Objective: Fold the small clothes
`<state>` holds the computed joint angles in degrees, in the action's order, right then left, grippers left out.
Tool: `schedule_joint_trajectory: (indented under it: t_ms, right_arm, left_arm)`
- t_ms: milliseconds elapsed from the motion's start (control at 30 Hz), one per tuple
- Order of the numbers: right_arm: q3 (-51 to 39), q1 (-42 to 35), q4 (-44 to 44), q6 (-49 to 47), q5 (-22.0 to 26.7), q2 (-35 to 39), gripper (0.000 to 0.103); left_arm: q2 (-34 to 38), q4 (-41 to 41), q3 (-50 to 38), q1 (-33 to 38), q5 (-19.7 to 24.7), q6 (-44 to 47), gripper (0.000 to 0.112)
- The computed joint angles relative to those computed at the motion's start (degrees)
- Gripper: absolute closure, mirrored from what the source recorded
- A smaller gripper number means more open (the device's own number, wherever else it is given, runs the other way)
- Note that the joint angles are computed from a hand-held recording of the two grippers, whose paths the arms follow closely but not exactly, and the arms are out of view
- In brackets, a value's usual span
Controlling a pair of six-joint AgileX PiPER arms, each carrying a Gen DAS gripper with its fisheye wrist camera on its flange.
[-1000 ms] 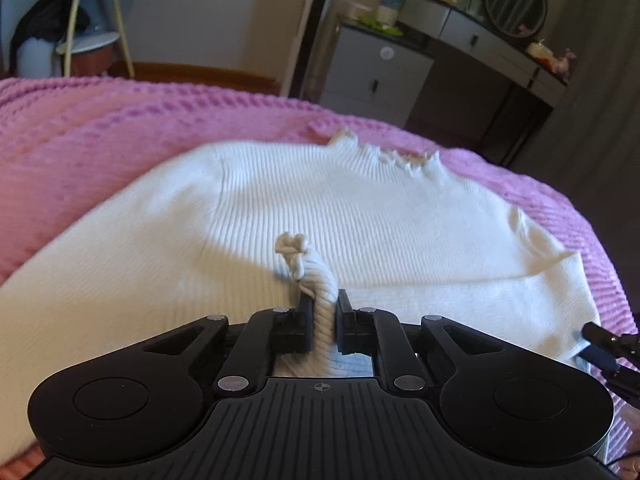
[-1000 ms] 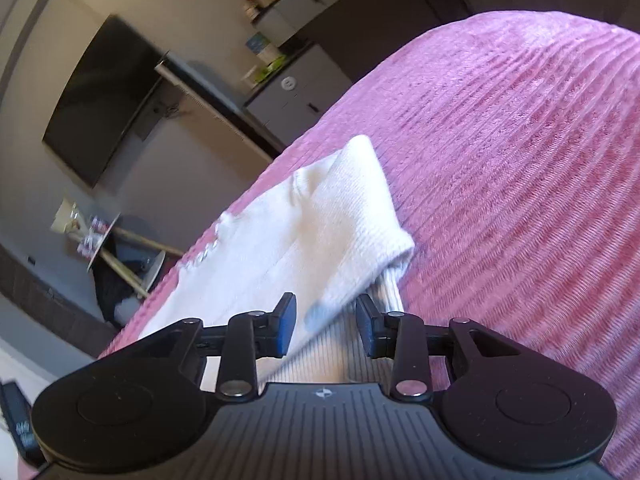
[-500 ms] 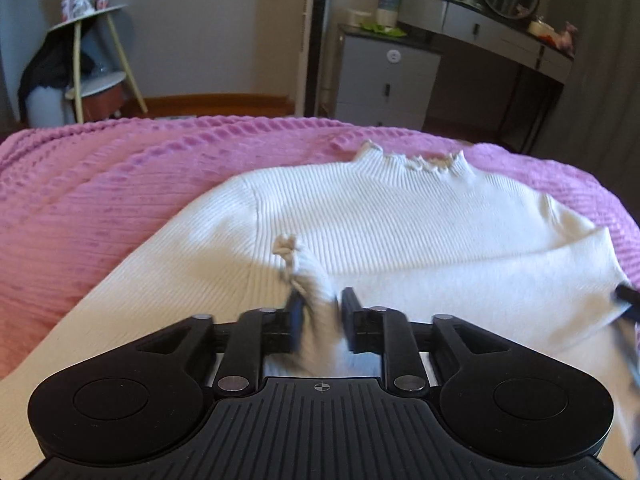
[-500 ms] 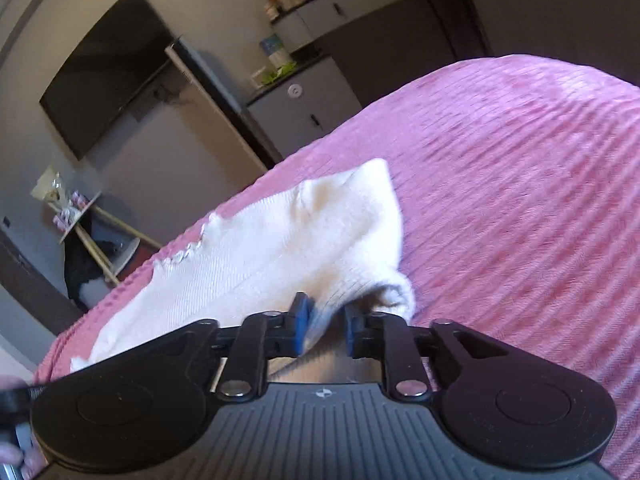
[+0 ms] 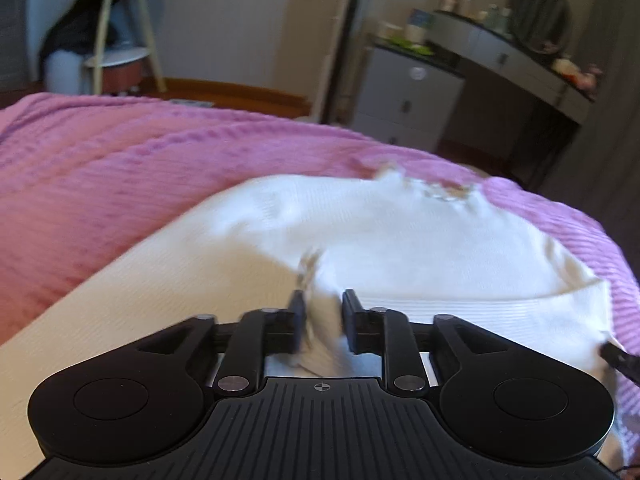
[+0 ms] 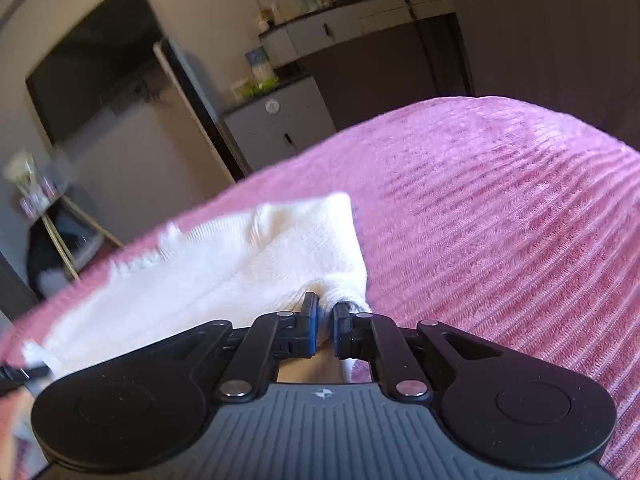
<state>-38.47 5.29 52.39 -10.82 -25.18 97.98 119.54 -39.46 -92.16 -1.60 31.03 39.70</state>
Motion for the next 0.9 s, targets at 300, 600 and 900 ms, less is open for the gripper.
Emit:
schedule_joint_trajectory:
  t_ms: [300, 600, 900]
  right_arm:
    - [1.8, 13.8, 24.6, -27.6, -9.9, -8.3, 0.088]
    - [-8.4, 15.7, 26.5, -37.8, -1.6, -1.2, 0.088]
    - [-12.8, 16.9, 33.7, -47.0, -0.5, 3.6, 0.088]
  left_arm:
    - [-2.5, -9.6, 4.5, 5.6, 4.4, 9.8, 0.072]
    - [2.0, -8.6, -1.6, 4.3, 10.6, 8.2, 0.096]
    - [-0.9, 5.1, -2.0, 2.6, 4.4, -5.8, 0.048]
